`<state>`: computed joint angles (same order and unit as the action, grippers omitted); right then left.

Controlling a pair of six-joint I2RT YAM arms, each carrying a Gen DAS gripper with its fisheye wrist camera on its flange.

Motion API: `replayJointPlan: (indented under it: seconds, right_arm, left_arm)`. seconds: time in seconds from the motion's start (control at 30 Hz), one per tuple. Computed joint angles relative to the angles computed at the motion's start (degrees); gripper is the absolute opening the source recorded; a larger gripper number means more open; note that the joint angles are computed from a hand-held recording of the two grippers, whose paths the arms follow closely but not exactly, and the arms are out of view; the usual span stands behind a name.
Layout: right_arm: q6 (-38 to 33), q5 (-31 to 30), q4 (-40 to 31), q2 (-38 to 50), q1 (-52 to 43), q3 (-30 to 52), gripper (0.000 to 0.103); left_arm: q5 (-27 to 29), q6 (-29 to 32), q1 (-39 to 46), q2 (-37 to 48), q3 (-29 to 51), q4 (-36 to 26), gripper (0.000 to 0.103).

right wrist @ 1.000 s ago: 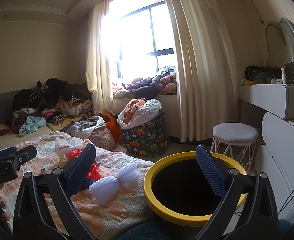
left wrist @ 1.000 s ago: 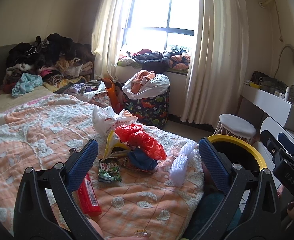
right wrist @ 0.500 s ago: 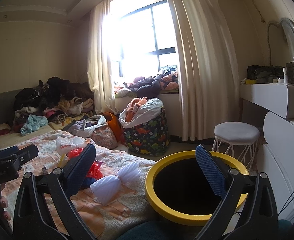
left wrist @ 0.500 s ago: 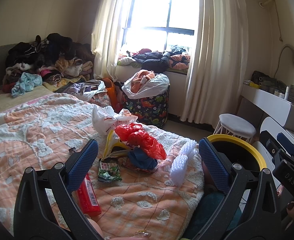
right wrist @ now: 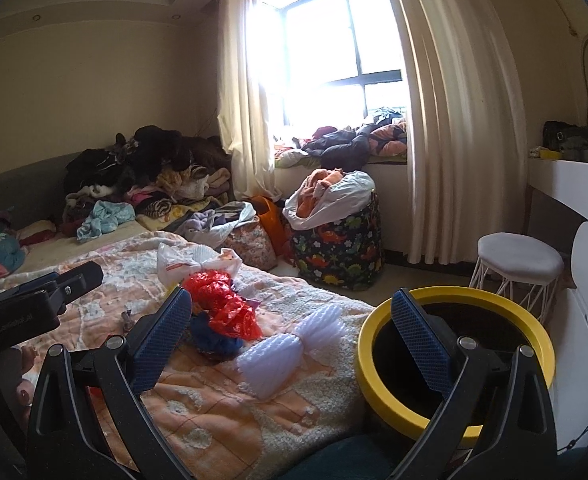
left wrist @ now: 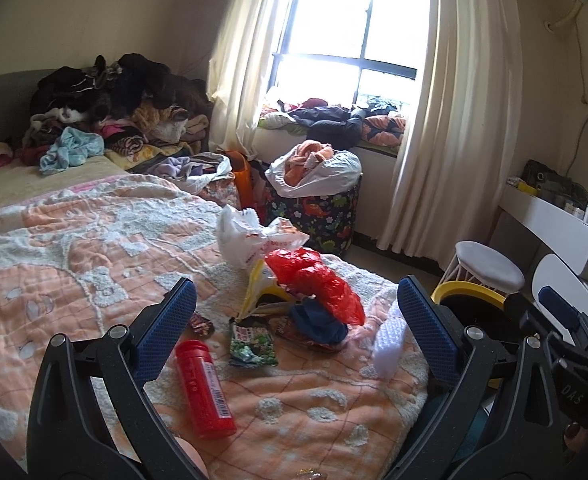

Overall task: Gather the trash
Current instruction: 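Grasp the red bottle with the left tool while the right tool grasps the white foam sleeve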

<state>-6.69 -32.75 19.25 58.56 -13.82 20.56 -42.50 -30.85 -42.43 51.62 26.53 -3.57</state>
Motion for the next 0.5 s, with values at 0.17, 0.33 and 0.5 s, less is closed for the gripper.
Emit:
replayJointPlan:
  seconds: [0.17, 0.33, 0.5]
  right_arm:
    - [-0.3, 3.3, -2.1, 1.0, 5.9, 1.5, 0.097]
    - [0.0, 7.3, -3.9, 3.4, 11.1, 3.7, 0.097]
    - [0.7, 11.0, -4.2, 8.8, 14.9, 6.6, 0.097]
  left_arm:
    - [2.3, -0.5, 3.8, -2.7, -1.5, -0.8, 0.093]
    - [5.9, -0.3, 9.5, -5.6, -2.7, -2.2, 0.093]
    - [13.6, -0.3, 19.0, -8.4, -4.7, -3.5, 0.093]
